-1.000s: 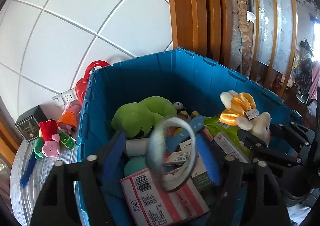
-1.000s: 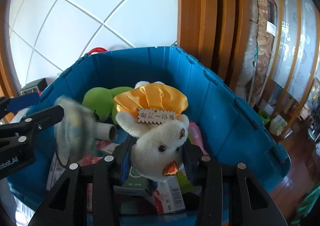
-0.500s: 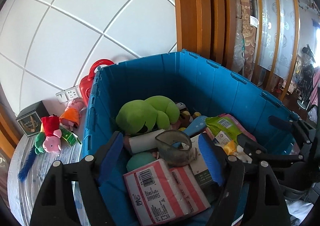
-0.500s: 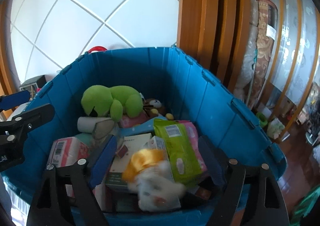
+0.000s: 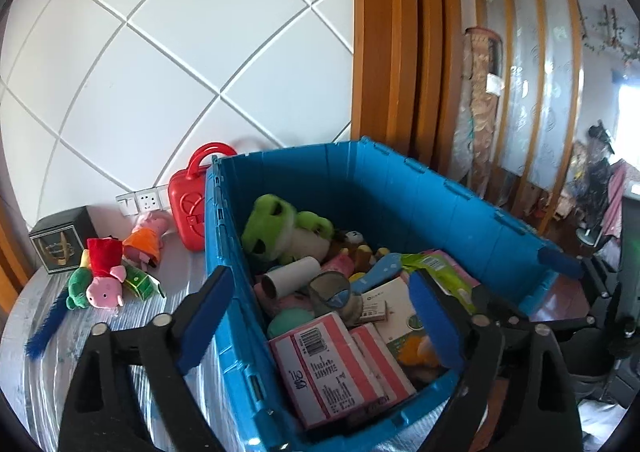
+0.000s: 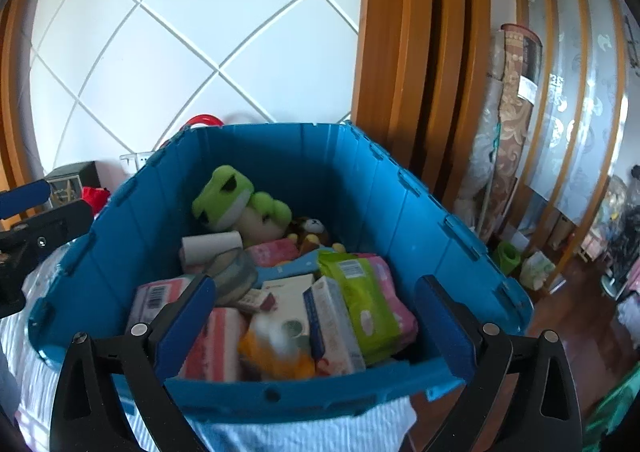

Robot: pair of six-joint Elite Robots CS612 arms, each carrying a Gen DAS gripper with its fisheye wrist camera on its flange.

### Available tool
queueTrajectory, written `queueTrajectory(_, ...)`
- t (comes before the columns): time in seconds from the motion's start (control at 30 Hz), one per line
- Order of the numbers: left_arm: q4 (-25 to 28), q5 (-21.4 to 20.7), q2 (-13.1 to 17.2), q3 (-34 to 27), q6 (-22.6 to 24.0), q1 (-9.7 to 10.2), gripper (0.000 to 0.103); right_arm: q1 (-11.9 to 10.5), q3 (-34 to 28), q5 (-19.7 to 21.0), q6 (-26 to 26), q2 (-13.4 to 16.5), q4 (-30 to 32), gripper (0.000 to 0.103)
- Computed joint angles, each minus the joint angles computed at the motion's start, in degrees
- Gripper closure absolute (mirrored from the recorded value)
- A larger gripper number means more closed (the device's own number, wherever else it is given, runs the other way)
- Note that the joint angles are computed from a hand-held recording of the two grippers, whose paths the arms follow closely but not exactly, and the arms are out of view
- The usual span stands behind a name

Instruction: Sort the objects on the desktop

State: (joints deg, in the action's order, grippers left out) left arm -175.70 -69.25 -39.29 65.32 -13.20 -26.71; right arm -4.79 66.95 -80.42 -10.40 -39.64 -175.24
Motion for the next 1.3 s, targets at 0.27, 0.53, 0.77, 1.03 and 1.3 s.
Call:
queueTrajectory(0.27, -1.20, -2.05, -2.51, 4.38, -0.99, 0.51, 0.002, 0.58, 5.09, 0.28, 1.83, -3.26, -1.15, 0.002)
queueTrajectory(0.53, -1.19, 0.06, -4.37, 7.34, -0.61, 0.14, 0.002, 0.98, 9.00, -1.19, 3.22, -5.72, -3.31, 0.001)
queueTrajectory(0.77, -1.12, 0.24, -5.58, 9.10, -0.31, 0.04, 0.002, 1.17, 10.68, -1.18, 3.33, -6.77, -4.20, 0.001)
queueTrajectory(1.03, -0.90, 1.50, -6.28, 10.20, 0.12, -0.36, 0.002, 1.12, 11.70, -0.84, 3.79, -7.28, -4.84, 0.001)
queueTrajectory(1.3, -0.34, 2.48, -6.46, 10.39, -0.07, -0.34, 0.002, 1.04, 11.96, -0.60, 4.40, -7.52, -5.02, 0.001)
